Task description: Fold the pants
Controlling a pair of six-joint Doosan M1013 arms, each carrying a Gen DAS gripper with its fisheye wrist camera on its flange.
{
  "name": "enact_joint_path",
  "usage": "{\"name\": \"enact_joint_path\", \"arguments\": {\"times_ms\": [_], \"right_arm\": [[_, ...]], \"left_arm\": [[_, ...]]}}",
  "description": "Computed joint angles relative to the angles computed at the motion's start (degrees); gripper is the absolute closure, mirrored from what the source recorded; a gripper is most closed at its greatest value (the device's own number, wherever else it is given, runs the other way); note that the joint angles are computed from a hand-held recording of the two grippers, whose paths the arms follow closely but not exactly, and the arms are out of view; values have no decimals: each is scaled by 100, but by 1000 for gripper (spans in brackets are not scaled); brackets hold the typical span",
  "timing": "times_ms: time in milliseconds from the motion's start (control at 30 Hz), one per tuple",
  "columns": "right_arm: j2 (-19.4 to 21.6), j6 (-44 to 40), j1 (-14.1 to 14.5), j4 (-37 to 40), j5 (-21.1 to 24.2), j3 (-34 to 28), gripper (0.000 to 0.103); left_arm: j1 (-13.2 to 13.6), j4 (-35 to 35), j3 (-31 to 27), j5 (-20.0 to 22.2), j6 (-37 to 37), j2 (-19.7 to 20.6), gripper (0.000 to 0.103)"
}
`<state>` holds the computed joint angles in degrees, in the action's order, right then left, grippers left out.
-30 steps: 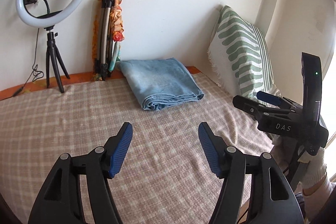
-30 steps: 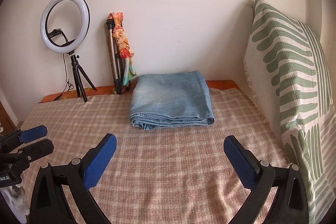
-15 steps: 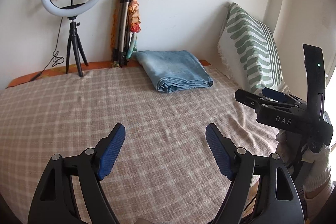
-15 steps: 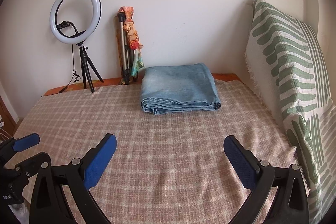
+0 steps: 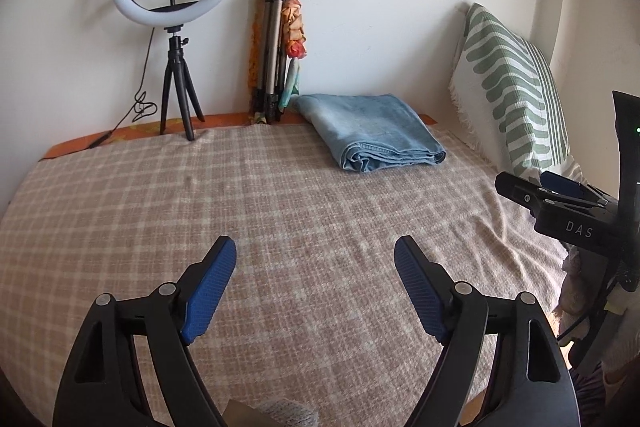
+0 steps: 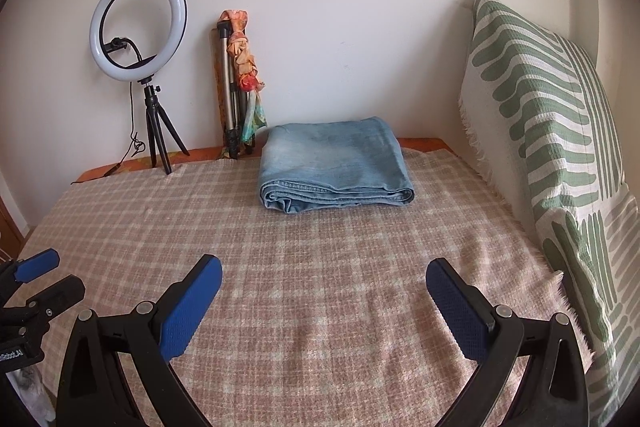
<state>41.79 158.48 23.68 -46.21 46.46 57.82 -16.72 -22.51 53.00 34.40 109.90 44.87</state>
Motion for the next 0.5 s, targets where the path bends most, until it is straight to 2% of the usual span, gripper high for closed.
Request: {"name": "enact_joint_path", "arguments": {"times_ms": [233, 500], "right_arm": [[3, 31, -14, 3, 49, 22, 0], [-12, 97, -12, -72, 76, 51, 0]], "left_arm": [[-23, -48, 4, 43, 159, -11, 21], [-20, -32, -29, 109, 135, 8, 16]]}}
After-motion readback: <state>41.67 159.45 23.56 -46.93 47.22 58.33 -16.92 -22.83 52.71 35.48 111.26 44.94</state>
